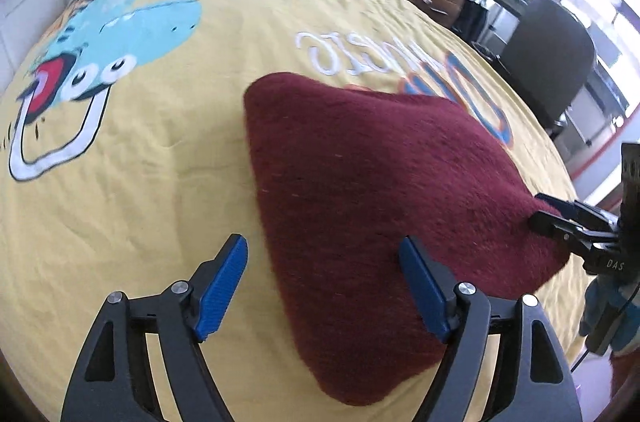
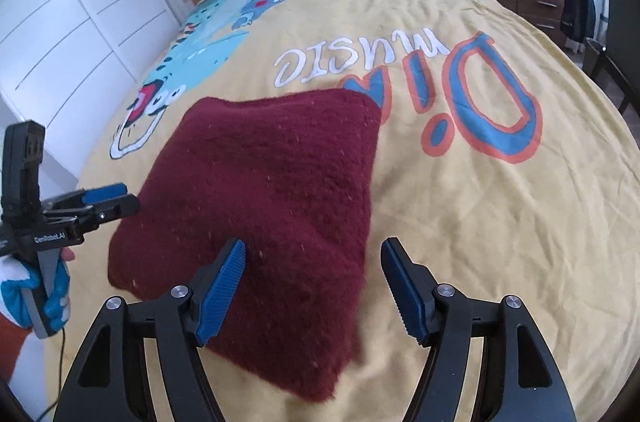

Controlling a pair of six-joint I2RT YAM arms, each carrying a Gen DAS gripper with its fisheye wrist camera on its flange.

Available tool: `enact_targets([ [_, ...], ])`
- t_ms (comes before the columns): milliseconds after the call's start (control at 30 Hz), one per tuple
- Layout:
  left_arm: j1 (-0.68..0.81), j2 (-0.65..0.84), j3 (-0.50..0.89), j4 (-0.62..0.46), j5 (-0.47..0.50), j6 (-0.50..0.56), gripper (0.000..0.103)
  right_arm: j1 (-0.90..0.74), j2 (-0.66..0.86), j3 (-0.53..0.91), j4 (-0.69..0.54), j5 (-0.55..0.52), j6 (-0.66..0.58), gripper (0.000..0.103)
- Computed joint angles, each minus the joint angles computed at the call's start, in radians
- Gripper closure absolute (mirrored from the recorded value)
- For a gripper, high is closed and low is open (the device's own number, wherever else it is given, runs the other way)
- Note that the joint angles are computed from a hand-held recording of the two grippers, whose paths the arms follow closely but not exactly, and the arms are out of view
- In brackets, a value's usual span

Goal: Fold small clothes

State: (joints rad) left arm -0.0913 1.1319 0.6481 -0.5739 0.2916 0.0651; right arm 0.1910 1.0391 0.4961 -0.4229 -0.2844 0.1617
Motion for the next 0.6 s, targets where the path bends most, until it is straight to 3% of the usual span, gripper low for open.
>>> enact_targets([
  [67, 0.029, 0.032, 0.009, 0.011, 0.027, -0.002, 0.027, 0.014, 0.082, 0.022, 0.031, 0.01, 0.013, 0.022],
  [200, 0.049, 0.112, 0.018, 0.048, 0.08, -0.025, 0.017, -0.022, 0.258, 0.049, 0.08, -0.071, 0.008, 0.022],
  [300, 0.006, 0.147, 0.002, 0.1, 0.014, -0.041, 0.001, -0.077, 0.367, 0.052, 0.118, -0.181, -0.025, 0.022],
  [433, 0.035, 0.24, 0.019, 0.106, 0.092, -0.047, 0.0, -0.108, 0.448, 0.056, 0.153, -0.257, -0.069, 0.023],
  [533, 0.08, 0.326, 0.047, 0.088, 0.207, -0.047, 0.002, -0.117, 0.484, 0.055, 0.18, -0.326, -0.07, 0.04],
  [567, 0.087, 0.344, 0.05, 0.09, 0.24, -0.047, 0.005, -0.117, 0.487, 0.054, 0.184, -0.335, -0.068, 0.043],
  [600, 0.098, 0.357, 0.056, 0.089, 0.281, -0.042, 0.018, -0.117, 0.487, 0.053, 0.189, -0.343, -0.062, 0.044],
])
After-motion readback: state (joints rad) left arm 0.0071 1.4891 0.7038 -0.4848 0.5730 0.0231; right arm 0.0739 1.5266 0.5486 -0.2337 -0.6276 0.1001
